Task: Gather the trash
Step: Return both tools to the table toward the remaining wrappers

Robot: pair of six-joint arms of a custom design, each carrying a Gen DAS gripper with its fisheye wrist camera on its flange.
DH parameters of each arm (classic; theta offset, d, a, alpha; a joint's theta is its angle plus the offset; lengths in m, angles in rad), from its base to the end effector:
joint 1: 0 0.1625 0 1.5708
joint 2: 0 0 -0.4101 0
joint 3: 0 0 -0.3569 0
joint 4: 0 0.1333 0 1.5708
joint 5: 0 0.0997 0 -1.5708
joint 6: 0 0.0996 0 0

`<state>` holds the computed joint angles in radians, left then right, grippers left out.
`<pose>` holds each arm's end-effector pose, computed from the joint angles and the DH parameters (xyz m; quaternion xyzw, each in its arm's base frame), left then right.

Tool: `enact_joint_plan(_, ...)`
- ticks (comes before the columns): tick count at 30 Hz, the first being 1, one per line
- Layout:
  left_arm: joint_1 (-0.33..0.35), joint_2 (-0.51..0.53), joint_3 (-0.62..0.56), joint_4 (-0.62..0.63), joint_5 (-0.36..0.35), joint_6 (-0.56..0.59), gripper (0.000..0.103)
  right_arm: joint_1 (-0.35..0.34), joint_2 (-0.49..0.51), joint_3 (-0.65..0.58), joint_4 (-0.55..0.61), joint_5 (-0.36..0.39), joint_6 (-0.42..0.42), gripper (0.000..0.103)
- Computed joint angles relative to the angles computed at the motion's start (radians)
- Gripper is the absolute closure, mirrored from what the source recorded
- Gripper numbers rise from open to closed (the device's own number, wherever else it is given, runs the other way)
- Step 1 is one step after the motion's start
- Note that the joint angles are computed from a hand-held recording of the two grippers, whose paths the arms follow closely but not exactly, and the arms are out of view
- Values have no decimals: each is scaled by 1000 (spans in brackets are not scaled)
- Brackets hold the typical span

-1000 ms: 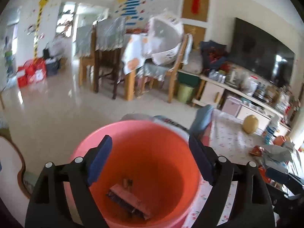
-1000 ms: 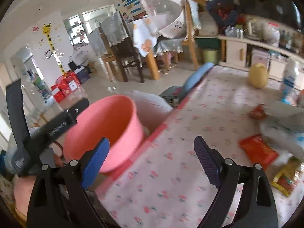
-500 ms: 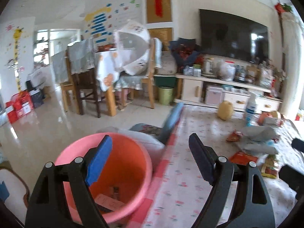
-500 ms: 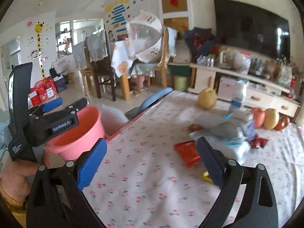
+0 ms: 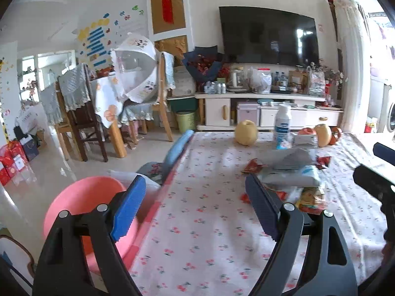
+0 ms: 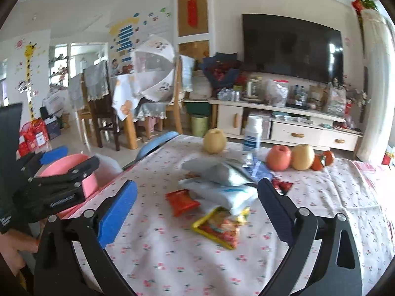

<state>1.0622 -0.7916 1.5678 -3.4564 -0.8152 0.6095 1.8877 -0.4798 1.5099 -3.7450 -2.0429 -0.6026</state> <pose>-0.1415 -0.6678 0.2612 0.2544 0.7729 -0.4731 0.3379 0.2923 -0.6088 0.0999 0.2493 -0.7888 0.4930 0.2696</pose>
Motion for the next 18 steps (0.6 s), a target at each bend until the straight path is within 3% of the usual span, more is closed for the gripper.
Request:
enact_joint_plan(9,-45,19,19,55,-3,-61,20,-53,-48,61,-91,-11,-26,5)
enact_joint_plan(18,-75,55,4,170,-38,-156,19,-139,-140,110,-65,-1,103,5)
